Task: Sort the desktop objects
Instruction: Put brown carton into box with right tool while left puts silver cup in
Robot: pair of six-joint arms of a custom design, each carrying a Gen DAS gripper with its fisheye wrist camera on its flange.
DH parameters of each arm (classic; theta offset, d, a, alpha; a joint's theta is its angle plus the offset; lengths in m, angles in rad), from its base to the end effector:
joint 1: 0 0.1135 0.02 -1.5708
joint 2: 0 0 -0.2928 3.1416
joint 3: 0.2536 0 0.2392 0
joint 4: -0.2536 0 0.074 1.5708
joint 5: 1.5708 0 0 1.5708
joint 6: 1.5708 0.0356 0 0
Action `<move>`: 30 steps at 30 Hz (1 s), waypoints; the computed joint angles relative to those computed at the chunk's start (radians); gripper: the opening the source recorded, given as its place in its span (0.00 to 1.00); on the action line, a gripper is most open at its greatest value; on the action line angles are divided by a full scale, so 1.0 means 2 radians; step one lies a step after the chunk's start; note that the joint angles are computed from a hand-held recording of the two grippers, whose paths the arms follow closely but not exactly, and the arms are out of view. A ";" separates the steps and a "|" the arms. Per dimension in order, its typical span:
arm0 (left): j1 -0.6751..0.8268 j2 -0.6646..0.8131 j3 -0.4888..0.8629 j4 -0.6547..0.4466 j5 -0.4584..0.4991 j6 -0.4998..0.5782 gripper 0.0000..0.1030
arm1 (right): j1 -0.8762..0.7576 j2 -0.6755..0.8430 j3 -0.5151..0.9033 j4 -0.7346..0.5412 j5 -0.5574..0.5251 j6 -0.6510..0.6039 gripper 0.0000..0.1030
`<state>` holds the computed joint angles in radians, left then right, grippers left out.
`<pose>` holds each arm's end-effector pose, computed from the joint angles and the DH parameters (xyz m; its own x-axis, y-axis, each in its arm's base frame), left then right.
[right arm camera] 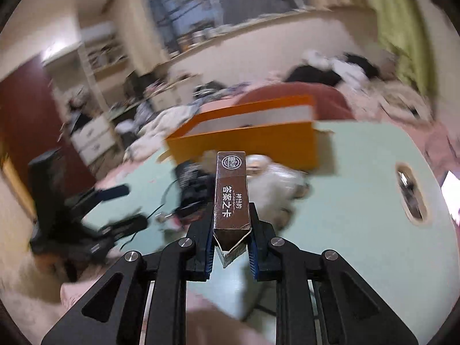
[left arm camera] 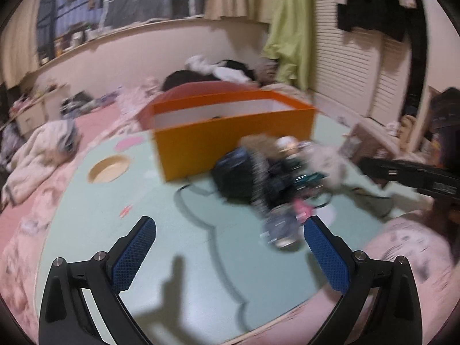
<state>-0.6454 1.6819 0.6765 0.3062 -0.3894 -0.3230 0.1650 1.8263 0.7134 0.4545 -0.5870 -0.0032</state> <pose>0.2550 -0.1751 0.1723 -0.5905 0.0771 -0.8033 0.1444 0.9895 -0.0112 0.3244 0.0740 0.1522 -0.6017 -0.1029 -0.7921 -0.5708 0.7490 0.3363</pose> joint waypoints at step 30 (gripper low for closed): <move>0.107 0.146 0.346 -0.117 0.138 -0.024 0.47 | 0.036 0.132 0.380 -0.290 0.036 0.030 0.23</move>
<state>-0.4323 1.9747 1.3682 0.0732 -0.1139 -0.3715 0.2364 2.0906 1.4733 -0.1256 -0.5148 0.0568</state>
